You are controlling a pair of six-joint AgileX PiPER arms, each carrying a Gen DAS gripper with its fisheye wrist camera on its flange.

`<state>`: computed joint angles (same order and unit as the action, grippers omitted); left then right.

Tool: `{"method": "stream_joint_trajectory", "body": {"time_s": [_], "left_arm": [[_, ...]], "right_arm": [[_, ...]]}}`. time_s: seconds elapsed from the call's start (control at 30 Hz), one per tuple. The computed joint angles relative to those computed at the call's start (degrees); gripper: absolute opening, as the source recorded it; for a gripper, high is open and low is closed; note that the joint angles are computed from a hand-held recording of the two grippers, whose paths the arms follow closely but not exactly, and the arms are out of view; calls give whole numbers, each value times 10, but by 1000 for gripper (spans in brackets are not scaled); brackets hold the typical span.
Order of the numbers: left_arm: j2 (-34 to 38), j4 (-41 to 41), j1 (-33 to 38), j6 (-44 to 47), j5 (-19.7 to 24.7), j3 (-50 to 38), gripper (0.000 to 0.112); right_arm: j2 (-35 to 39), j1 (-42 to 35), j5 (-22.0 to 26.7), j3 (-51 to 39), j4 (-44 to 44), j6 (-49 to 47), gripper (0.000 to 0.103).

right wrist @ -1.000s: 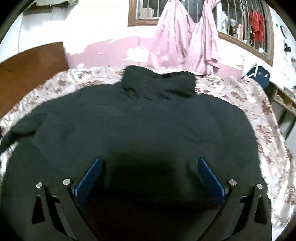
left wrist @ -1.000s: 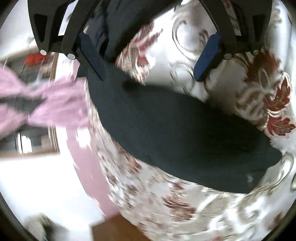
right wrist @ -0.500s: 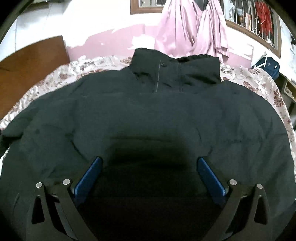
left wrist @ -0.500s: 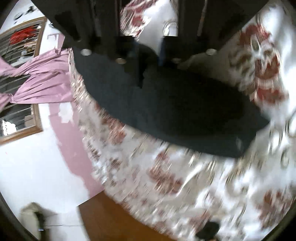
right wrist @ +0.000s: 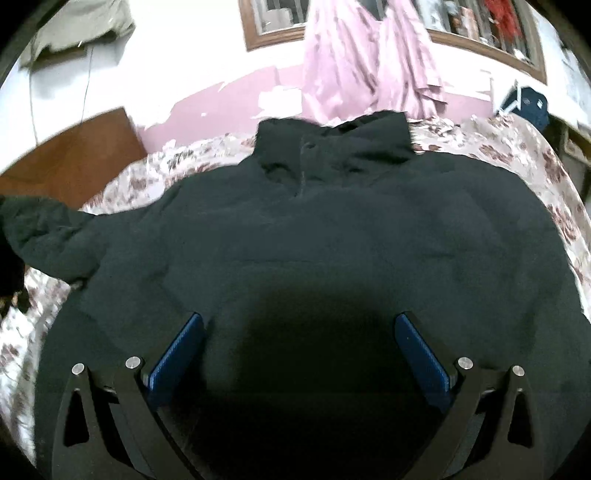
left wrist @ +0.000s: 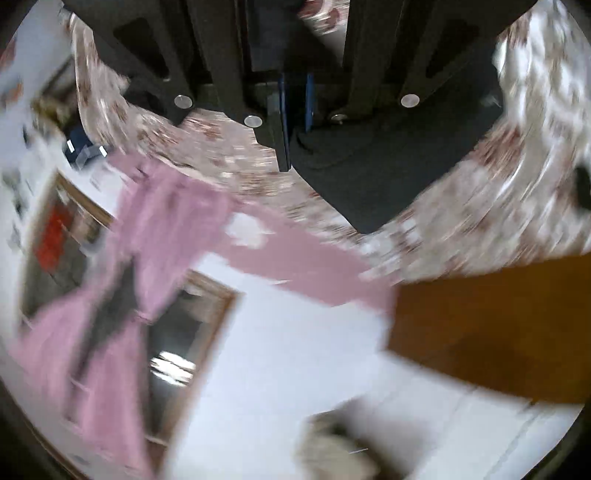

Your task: Fold large clothes

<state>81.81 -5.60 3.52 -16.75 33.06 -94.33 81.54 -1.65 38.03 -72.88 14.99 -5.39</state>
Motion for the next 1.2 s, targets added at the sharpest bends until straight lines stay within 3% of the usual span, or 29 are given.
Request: {"method": "stream_joint_trajectory", "body": {"time_s": [0.27, 0.4, 0.53, 0.63, 0.77, 0.9, 0.97, 1.07, 1.2], "left_arm": [[132, -63, -180, 116, 114, -222, 7], [182, -100, -236, 159, 161, -257, 7], [234, -120, -282, 193, 248, -267, 8], [255, -154, -289, 207, 270, -238, 9], [237, -201, -289, 242, 277, -157, 18], [177, -250, -280, 291, 246, -40, 83], [126, -278, -265, 319, 211, 36, 88], [76, -315, -219, 347, 198, 106, 88], [34, -255, -154, 275, 173, 140, 88]], "right_arm": [[-63, -173, 68, 14, 127, -146, 101], [-67, -262, 104, 13, 175, -205, 101], [-59, -333, 127, 18, 202, -250, 101], [-50, -370, 134, 28, 214, -270, 101], [-33, -396, 144, 35, 223, -277, 101], [-27, -377, 134, 34, 212, -269, 101], [-31, -359, 129, 29, 203, -263, 101], [-58, -331, 131, 36, 202, -265, 101], [-75, -239, 121, 20, 193, -262, 101]]}}
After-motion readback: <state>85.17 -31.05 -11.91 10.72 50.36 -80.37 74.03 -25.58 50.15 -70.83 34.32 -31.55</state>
